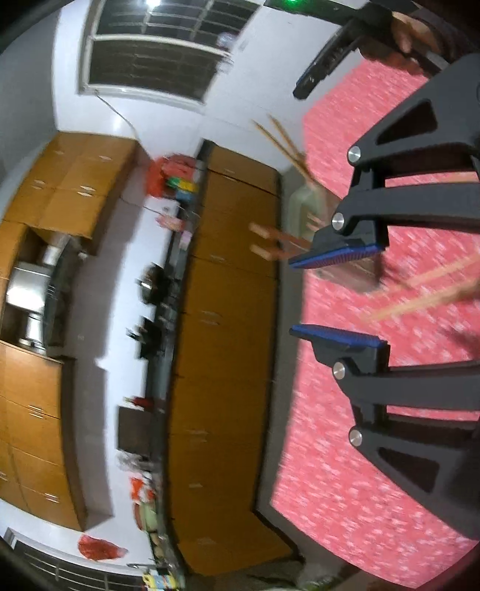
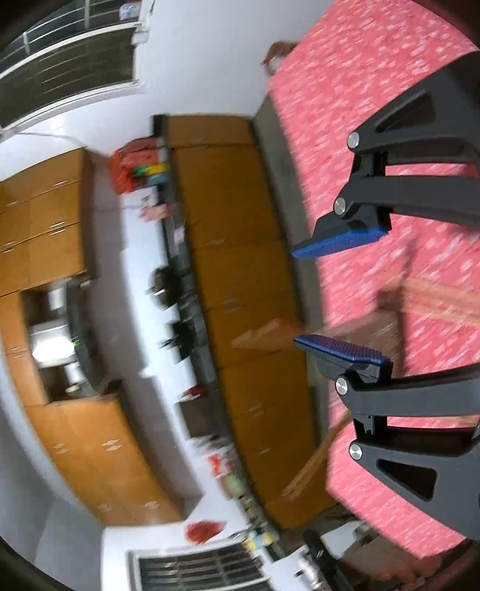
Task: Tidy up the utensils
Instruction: 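Grasp a third chopstick with the left gripper while the right gripper grasps another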
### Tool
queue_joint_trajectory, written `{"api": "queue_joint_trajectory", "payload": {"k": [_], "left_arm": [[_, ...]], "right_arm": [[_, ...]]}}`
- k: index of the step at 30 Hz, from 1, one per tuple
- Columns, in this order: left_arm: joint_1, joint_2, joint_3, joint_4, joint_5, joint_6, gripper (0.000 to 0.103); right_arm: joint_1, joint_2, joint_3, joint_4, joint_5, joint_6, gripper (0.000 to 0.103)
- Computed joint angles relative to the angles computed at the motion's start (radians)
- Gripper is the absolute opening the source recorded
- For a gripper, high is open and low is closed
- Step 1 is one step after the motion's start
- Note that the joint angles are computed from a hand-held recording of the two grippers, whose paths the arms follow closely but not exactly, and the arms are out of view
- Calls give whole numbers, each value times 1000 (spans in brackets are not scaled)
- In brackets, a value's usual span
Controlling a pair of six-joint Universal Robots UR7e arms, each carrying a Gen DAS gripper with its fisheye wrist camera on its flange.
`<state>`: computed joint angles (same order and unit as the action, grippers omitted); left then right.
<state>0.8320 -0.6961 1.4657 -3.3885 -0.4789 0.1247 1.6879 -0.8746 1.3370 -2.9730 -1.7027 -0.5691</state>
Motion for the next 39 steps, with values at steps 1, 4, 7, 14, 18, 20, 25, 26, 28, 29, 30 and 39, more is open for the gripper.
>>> {"api": "queue_joint_trajectory", "payload": {"k": [1, 4, 7, 14, 18, 20, 25, 26, 28, 29, 30, 39], "left_arm": [[12, -13, 33, 61, 13, -69, 32], [45, -51, 101, 256, 8, -294, 32], [72, -68, 142, 377, -36, -435, 32], [101, -52, 165, 487, -98, -534, 32], [109, -40, 153, 520, -125, -558, 32], [114, -27, 135, 536, -140, -565, 32], [121, -16, 131, 541, -172, -567, 29], [122, -13, 128, 547, -178, -568, 28], [125, -9, 122, 564, -190, -576, 25], [127, -4, 116, 576, -195, -580, 24], [129, 0, 112, 582, -196, -582, 24], [133, 35, 65, 688, -155, -615, 16]], "right_arm": [[-7, 3, 2, 32, -27, 3, 44], [-32, 17, -2, 180, -91, 39, 36], [-44, 30, 13, 270, -119, 42, 26], [-44, 65, 32, 339, -180, 40, 21], [-48, 68, 60, 316, -209, 20, 15], [-46, 69, 67, 287, -231, -3, 9], [-62, 71, 51, 255, -251, 26, 8], [-65, 70, 49, 255, -248, 29, 8], [-68, 64, 54, 254, -241, 25, 8], [-69, 62, 60, 248, -241, 20, 8], [-69, 59, 64, 244, -241, 16, 8], [-66, 63, 65, 235, -243, 12, 8]]}}
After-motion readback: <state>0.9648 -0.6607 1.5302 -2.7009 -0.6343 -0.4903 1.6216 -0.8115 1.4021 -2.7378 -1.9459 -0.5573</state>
